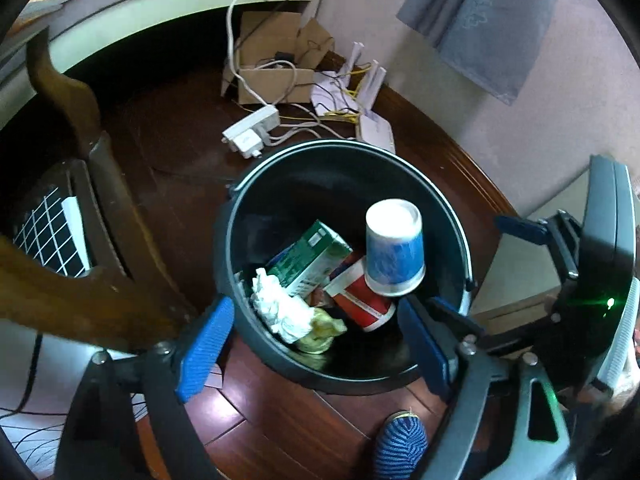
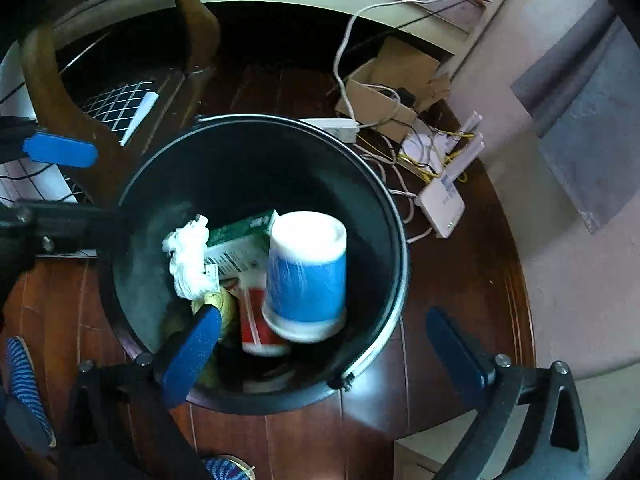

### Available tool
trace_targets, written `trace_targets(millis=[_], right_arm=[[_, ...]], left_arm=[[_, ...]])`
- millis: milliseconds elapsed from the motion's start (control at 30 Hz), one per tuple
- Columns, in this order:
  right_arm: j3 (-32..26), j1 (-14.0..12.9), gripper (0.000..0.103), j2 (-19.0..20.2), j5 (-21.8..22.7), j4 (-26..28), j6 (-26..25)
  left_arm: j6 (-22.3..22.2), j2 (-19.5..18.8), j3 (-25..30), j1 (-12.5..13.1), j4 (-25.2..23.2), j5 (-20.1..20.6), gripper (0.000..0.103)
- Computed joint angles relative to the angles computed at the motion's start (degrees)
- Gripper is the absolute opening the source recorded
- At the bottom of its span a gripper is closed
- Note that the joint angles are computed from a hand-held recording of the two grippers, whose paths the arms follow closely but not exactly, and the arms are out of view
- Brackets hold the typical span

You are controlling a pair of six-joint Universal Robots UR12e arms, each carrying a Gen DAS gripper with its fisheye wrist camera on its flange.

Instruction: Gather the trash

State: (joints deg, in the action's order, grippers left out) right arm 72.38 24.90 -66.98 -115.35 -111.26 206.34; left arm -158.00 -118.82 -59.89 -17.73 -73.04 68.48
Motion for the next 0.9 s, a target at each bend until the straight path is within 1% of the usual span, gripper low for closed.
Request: trace_targets(millis=[67, 200, 367, 533, 700, 900], right_arm=[[0.05, -0.14, 0.103, -0.3, -0.32, 1.57, 2.34], [0.17, -0.5, 0.103, -0.94, 0.15, 2.02, 5.95], [-0.72, 0.04, 0.103, -1.2, -0.54, 2.83, 7.46], [-1.25, 0.67, 0.103, -1.77, -1.16, 1.87, 8.66], [-3.04, 2.07, 0.103, -1.81, -2.35, 2.14, 10.58], [-7.02, 4.46, 0.103, -0.91, -5.27, 3.44, 12.17]], left_arm=[[-0.3, 0.62, -1.13, 0.03, 1.75, 0.57, 0.087], [-0.33, 1.44, -2.4, 0.21, 3.14, 0.66, 0.088], [-0.9, 2.68, -3.91, 0.55, 4.83, 0.3, 0.088], [-2.39, 4.24, -5.65, 1.16, 7.27, 0.35, 0.088], [-4.07, 6.67, -7.98, 2.09, 10.25, 0.27, 0.088], [-3.69, 10.38, -11.42, 3.58, 14.84, 1.52, 0.088]])
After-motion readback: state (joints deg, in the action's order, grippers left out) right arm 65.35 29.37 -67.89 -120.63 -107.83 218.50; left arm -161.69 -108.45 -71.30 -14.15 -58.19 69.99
